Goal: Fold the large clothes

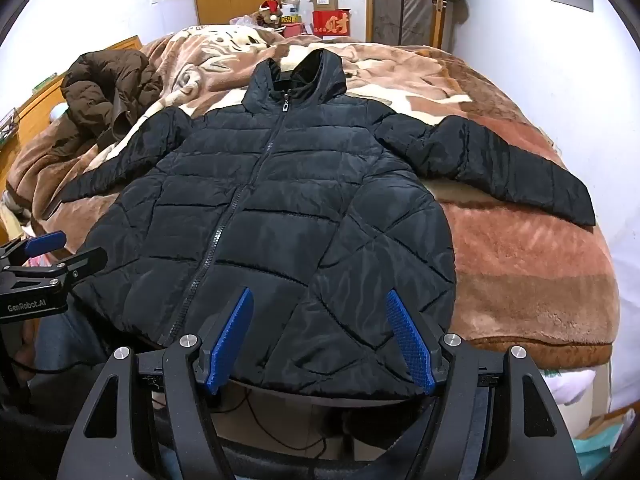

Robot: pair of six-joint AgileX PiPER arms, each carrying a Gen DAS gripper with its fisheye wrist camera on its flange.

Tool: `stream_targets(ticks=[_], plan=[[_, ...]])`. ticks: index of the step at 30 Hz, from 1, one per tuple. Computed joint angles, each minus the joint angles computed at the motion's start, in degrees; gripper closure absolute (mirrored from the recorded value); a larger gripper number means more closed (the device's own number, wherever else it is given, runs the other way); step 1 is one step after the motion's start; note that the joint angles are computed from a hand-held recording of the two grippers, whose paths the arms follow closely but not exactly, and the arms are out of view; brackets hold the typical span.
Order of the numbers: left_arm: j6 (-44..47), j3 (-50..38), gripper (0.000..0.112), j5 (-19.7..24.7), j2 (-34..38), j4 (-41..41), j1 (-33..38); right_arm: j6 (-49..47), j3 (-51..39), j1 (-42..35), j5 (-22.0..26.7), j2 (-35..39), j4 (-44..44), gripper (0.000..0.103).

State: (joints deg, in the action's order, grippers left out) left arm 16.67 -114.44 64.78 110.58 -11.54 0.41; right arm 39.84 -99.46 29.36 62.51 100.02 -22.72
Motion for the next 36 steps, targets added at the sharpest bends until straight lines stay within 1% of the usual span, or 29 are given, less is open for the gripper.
stream_targets(ticks=[9, 10, 16, 17, 22, 30, 36], plan=[[-0.1, -1.4, 0.010, 1.3, 0.9, 0.1, 0.0, -0.2, 0.2, -0.2, -0.2, 0.1, 0.2, 0.034], [0.4, 0.6, 0.010, -0.3, 0.2, 0.0, 0.2, -0.2, 0.3, -0.1, -0.3, 0.0, 0.2, 0.034], [0.8, 1.4, 0.010, -1.1, 0.2, -0.2, 0.5, -0.1, 0.0, -0.2, 0.0, 0.3, 0.2, 0.034], [0.4, 0.5, 0.010, -0.4, 0.5, 0.0, 0.3, -0.1, 0.0, -0.2, 0.0, 0.3, 0.2, 0.034], [0.2, 0.7, 0.010, 0.0, 0.1, 0.1, 0.2, -0.1, 0.0, -0.1, 0.0, 0.3, 0.1, 0.034], [0.0, 1.2, 0.010, -0.2, -0.1, 0.4, -0.1, 0.1, -0.3, 0.1, 0.3, 0.5, -0.1, 0.034], [0.2, 3.3, 0.010, -1.4, -1.0, 0.5, -0.6, -0.1, -0.4, 0.0, 0.3, 0.6, 0.2, 0.034]])
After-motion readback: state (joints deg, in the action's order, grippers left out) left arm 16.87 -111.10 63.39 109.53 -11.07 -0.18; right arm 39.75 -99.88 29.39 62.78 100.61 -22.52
